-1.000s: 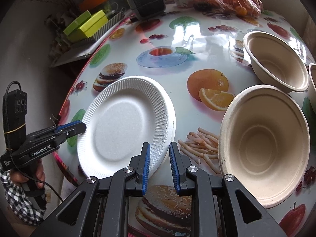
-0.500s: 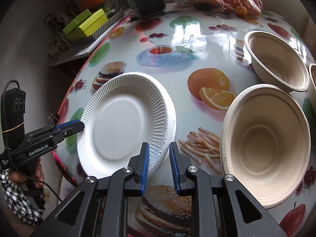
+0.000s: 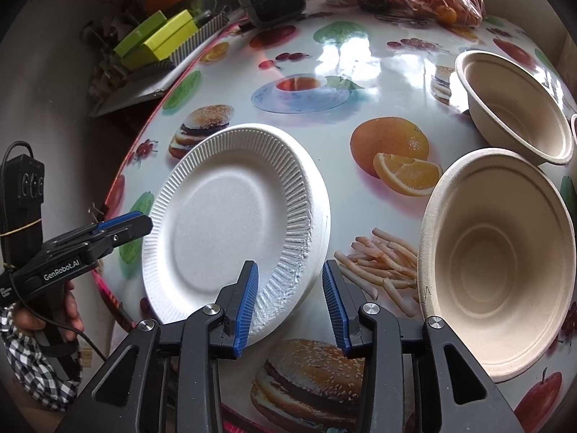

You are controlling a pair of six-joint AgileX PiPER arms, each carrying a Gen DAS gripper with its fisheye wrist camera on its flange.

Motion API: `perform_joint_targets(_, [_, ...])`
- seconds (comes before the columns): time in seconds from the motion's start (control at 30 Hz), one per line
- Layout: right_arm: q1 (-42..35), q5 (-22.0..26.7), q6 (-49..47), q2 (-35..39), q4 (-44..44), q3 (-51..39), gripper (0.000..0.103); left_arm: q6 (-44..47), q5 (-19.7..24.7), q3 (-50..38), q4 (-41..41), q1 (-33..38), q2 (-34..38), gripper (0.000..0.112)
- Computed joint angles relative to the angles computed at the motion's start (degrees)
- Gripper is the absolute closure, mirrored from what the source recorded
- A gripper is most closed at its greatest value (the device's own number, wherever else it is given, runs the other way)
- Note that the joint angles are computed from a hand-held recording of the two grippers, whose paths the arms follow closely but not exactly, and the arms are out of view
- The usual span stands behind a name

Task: Organize plates and bowls
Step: 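Open both tools to set the white plates onto the plate stacks, then move the left tool toward a beige bowl while the right tool approaches another bowl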

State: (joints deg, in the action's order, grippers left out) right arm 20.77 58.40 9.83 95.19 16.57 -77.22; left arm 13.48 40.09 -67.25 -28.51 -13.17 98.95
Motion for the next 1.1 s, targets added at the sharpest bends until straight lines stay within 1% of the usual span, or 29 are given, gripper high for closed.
perform_joint_targets(0.27, [0.9, 0.1, 0.6, 1.3, -0.1, -1.5, 0.067, 0.1, -0.5, 0.4, 0.3, 0.3, -0.6, 0.076])
perform_joint_targets(0.47, [1.2, 0.1, 0.5, 1.8, 0.6, -2.1, 0.067, -1.2, -0.8, 0.3, 1.9, -0.1, -1.1, 0.076])
perform_joint_targets(0.77, [0.6, 0.2, 0.0, 2.1, 1.2, -2.9, 0.065, -4.8, -1.2, -1.6, 6.8, -2.2, -1.8, 0.076])
perform_joint_targets(0.97, [0.3, 0.6, 0.3, 1.6, -0.1, -3.6, 0.063, -6.7, -0.6, -3.8, 8.8, -3.6, -1.2, 0.076])
perform_joint_targets(1.1, [0.6, -0.5, 1.3, 0.4, -2.5, -3.4, 0.062, -9.5, -1.1, -4.6, 11.7, -5.0, -1.4, 0.076])
